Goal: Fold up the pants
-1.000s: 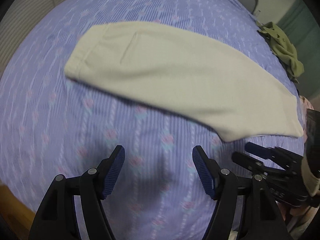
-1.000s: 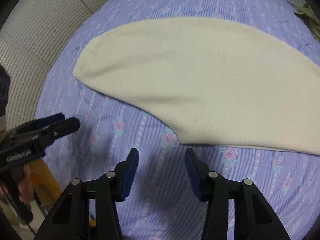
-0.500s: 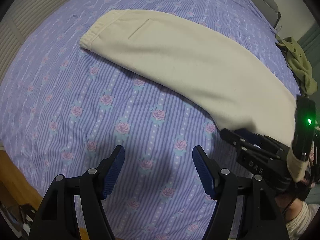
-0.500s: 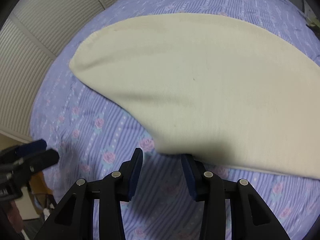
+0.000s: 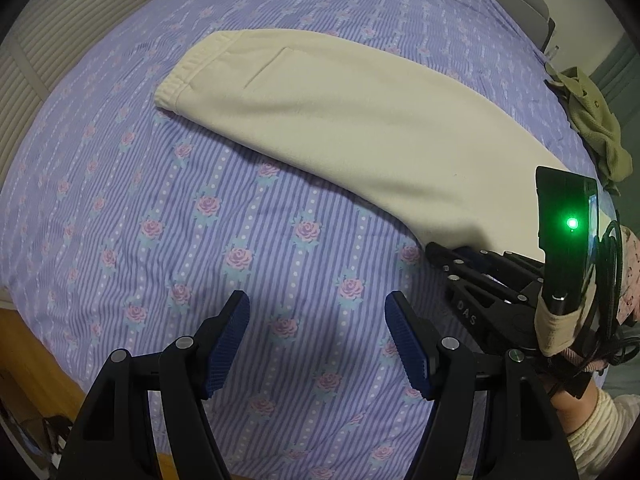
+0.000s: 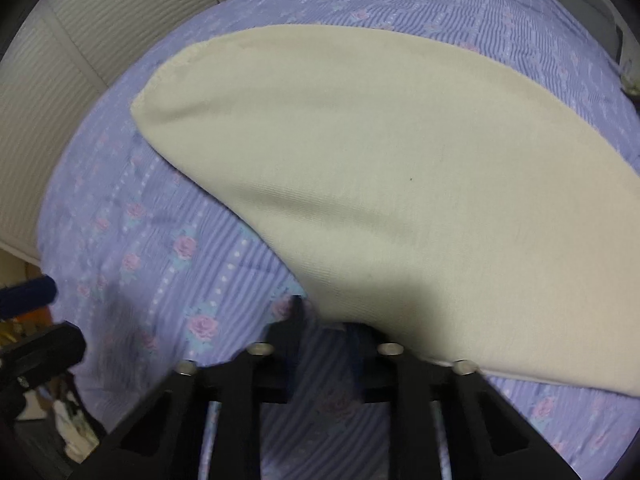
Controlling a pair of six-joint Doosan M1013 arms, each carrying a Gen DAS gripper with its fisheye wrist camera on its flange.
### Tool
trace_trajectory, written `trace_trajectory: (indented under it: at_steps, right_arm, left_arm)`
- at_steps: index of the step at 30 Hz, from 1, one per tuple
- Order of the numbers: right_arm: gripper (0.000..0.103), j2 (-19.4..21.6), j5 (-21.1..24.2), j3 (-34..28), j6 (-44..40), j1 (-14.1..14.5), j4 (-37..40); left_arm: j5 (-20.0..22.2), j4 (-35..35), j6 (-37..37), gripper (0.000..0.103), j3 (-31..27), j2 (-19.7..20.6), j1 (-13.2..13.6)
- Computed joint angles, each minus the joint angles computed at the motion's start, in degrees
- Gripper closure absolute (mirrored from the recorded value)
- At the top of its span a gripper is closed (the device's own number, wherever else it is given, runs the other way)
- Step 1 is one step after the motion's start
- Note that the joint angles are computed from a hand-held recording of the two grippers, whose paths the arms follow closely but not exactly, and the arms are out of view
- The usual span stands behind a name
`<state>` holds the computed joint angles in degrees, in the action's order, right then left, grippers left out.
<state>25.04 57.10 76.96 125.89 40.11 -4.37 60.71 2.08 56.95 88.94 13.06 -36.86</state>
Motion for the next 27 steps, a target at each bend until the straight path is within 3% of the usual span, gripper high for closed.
trace_trajectory:
  at_steps: [10, 14, 19, 23, 27]
  right_arm:
    - [0.101, -0.2, 1.4, 0.2, -2.3, -0.3, 5.9]
    - [0.101, -1.1, 0.7, 1.0, -1.1, 0.4, 5.3]
    - [0.099, -2.2, 3.1, -0.9, 3.2, 1.4, 1.6]
    - [0.068, -4.1, 5.0, -2.0, 7.6, 2.7, -3.3]
    - [0.064, -6.5, 8.3, -2.9, 13.5, 4.1, -8.5]
  left_arm:
    - [-0.1, -0.6, 0.7, 0.034, 0.2, 0.2, 0.8]
    - [-0.2, 0.8, 1.7, 0.034, 0.0, 0.0, 0.7]
    - [0.3, 1.3, 3.5, 0.034, -0.5, -0.8, 0.7]
    - [1.3, 1.9, 5.2, 0.031, -1.4, -1.8, 0.5]
    - [2.0, 2.3, 8.1, 0.025, -2.5, -3.3, 0.1]
